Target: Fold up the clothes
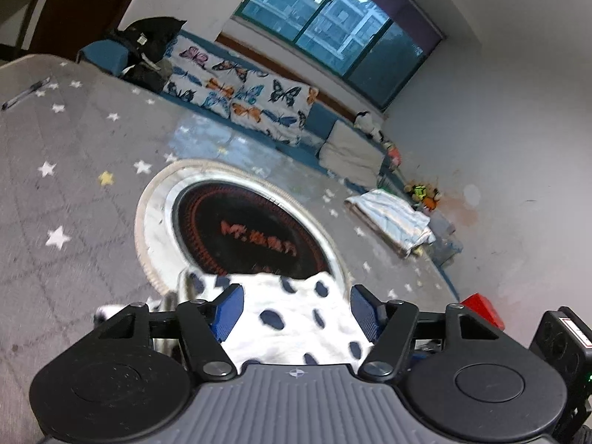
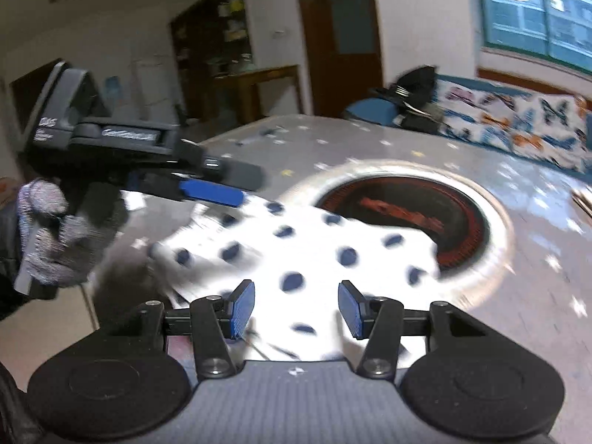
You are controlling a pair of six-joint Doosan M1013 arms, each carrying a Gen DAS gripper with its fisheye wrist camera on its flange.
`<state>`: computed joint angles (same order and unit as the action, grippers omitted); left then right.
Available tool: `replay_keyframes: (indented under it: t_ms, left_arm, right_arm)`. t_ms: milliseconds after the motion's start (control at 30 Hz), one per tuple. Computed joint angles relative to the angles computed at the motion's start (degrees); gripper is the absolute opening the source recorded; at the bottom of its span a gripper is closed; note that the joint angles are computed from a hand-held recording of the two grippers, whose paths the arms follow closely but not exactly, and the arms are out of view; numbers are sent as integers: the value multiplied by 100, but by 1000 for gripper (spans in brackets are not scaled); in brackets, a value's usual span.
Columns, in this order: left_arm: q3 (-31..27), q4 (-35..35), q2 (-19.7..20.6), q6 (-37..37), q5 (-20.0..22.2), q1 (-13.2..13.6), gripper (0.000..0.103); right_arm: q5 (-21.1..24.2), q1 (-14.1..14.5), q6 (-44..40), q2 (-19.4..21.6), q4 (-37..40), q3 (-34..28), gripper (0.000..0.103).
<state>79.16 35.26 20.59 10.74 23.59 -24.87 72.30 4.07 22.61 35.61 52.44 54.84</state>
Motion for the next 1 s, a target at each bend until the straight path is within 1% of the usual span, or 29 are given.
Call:
replay_keyframes:
  t_ms: [133,267,500,600,767,833,900,1000]
  left_arm:
    - [72,42,-18,-121,166,-11,66]
    - [126,107,-33,-231,284,-7,60]
    - [123,131,-13,-254,420,3,55]
    - [140,223,-36,-291,411,-10,56]
    - [125,194,-26,-249,457,-12,57]
    - [142,225,-34,-312,440,-11,57]
    - [150,219,-44,-315,437,-13,57]
    - [114,269,-53,-270,484,-38,57]
  right_arm:
    - [-84,-84,165,-4,-230,94,51]
    - [-100,-140,261,-26,-384,221,51]
    - [-153,-267,199,-82,-402,328,51]
    - [-19,-328,236,-108,-311,296,51]
    - [193,-303,139,-110,-696,252,50]
    - [173,-297,115,-120,-849,278,50]
    - [181,-312,84,-139,-826,267,50]
    - [249,-347,29,-142,-508,174,50]
